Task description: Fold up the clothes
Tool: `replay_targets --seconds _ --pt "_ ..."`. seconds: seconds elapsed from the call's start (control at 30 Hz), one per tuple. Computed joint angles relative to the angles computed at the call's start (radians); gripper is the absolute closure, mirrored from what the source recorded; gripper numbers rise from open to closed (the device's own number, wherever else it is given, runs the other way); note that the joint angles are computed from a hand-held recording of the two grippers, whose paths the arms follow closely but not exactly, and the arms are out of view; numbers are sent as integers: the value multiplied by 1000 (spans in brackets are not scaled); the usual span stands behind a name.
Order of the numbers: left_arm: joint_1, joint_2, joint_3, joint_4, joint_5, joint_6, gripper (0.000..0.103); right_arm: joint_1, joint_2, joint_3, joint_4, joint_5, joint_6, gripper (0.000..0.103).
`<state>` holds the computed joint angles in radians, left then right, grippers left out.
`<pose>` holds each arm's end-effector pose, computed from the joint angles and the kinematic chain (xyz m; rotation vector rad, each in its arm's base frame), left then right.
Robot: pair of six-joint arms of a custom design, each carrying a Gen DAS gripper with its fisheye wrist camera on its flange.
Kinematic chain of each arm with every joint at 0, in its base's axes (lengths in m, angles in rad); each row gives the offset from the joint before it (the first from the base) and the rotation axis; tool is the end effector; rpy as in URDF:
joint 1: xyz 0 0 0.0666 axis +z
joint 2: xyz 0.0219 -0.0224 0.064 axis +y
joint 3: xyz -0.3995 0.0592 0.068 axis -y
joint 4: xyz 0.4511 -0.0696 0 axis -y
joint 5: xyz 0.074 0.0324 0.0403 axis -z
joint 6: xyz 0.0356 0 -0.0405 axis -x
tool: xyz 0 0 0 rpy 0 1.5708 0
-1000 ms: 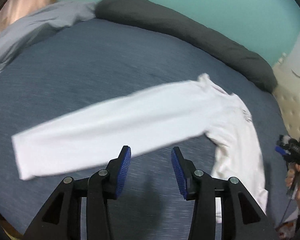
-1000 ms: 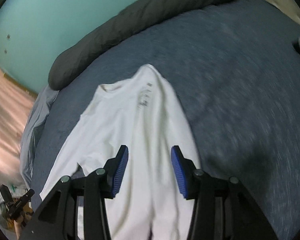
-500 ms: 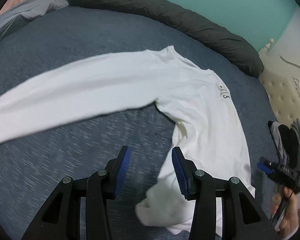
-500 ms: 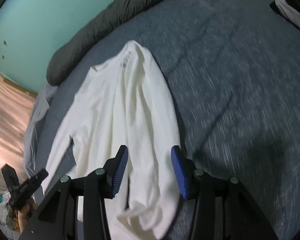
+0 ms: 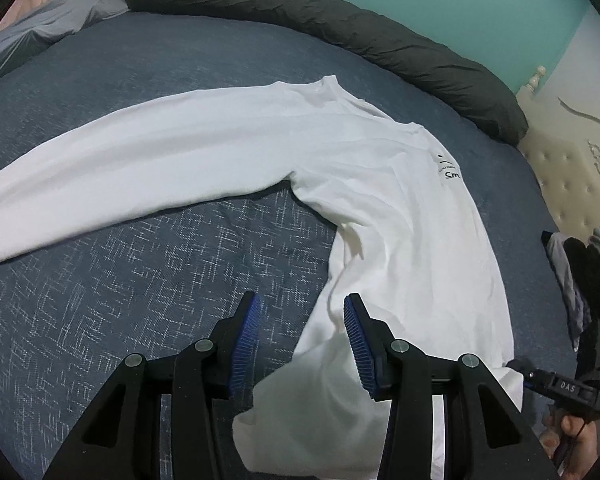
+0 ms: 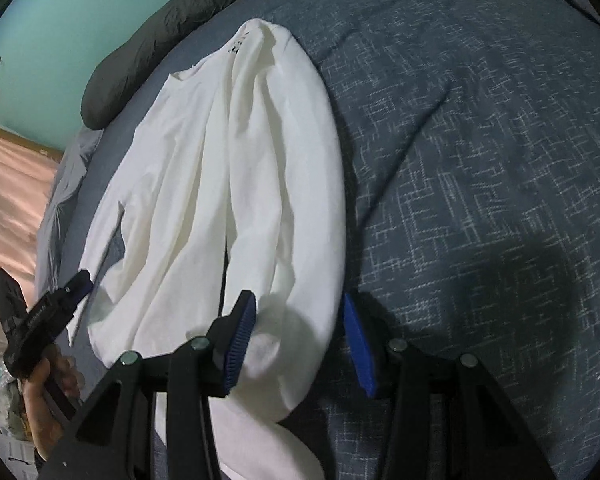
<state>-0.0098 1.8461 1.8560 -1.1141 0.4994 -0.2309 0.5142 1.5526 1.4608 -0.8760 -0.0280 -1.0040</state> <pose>0.6940 -0.0243 0.4069 0.4628 2.5306 -0.5835 0.5167 0.2926 0.3995 0.6337 2.5836 0.5964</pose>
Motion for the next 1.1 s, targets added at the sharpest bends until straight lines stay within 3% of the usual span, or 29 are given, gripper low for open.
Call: replay_targets --seconds 0.07,0.2,0.5,0.83,1.1 --pt "0 5 1 2 3 6 55 6 5 7 0 6 25 79" --pt "-4 14 4 -7 2 -6 55 15 17 34 -30 35 74 98" --pt "-2 12 -4 9 -5 -1 55 -37 -50 64 -111 169 147 100" --pt "-2 25 6 8 -13 -6 55 -179 0 216 -286 277 284 100" --pt "-2 41 22 7 -20 -8 55 -260 68 331 -343 333 330 100"
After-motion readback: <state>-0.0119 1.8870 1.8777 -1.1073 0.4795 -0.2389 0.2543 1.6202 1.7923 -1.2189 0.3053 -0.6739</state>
